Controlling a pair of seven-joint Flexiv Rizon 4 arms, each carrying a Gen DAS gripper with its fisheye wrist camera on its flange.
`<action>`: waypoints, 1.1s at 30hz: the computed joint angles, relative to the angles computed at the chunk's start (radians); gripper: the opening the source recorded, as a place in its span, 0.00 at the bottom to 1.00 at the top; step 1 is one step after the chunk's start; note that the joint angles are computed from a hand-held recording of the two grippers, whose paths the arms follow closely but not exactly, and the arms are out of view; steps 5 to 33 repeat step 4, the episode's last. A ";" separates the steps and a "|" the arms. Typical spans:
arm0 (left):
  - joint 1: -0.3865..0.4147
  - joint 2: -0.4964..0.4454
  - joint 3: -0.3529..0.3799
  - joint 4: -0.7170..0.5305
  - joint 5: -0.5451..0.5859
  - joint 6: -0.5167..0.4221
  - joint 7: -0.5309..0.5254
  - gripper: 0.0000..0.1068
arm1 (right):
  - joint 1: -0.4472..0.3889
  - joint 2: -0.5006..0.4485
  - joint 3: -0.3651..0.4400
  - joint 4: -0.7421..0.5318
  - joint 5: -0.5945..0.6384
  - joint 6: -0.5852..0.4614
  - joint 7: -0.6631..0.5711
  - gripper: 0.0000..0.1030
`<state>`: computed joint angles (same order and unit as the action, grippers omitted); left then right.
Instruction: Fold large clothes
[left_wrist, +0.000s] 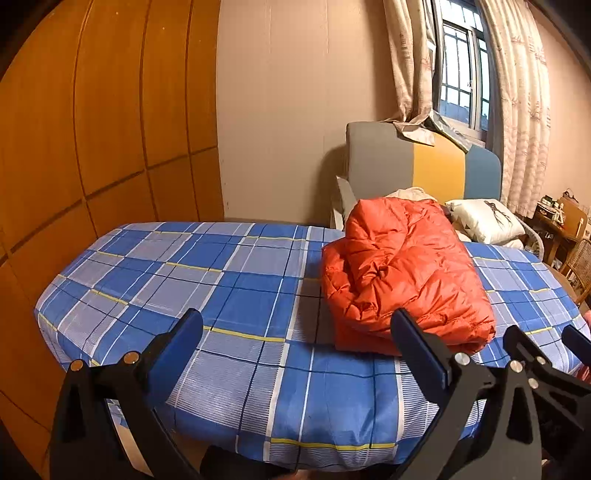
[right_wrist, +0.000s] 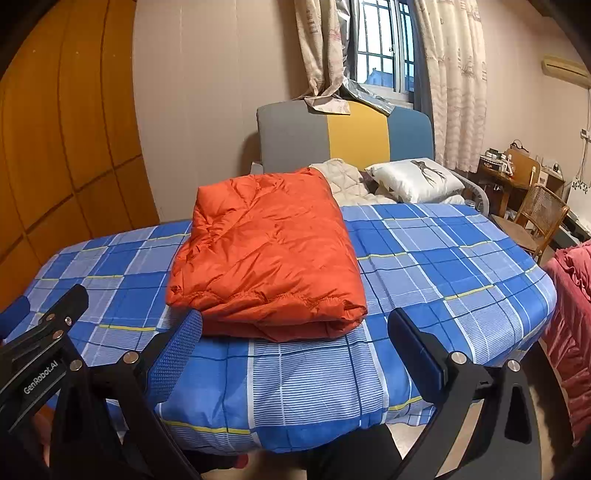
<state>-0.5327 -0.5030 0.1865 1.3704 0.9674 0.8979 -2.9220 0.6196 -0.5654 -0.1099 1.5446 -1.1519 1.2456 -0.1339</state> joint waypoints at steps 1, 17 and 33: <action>-0.001 -0.001 0.000 -0.002 0.000 -0.006 0.001 0.95 | 0.000 -0.001 0.002 -0.001 0.003 -0.002 -0.003 0.97; 0.002 -0.003 -0.001 -0.002 -0.006 -0.006 0.002 0.95 | -0.001 -0.003 0.002 -0.001 0.009 -0.003 -0.008 0.97; 0.002 -0.003 -0.001 -0.002 -0.006 -0.006 0.002 0.95 | -0.001 -0.003 0.002 -0.001 0.009 -0.003 -0.008 0.97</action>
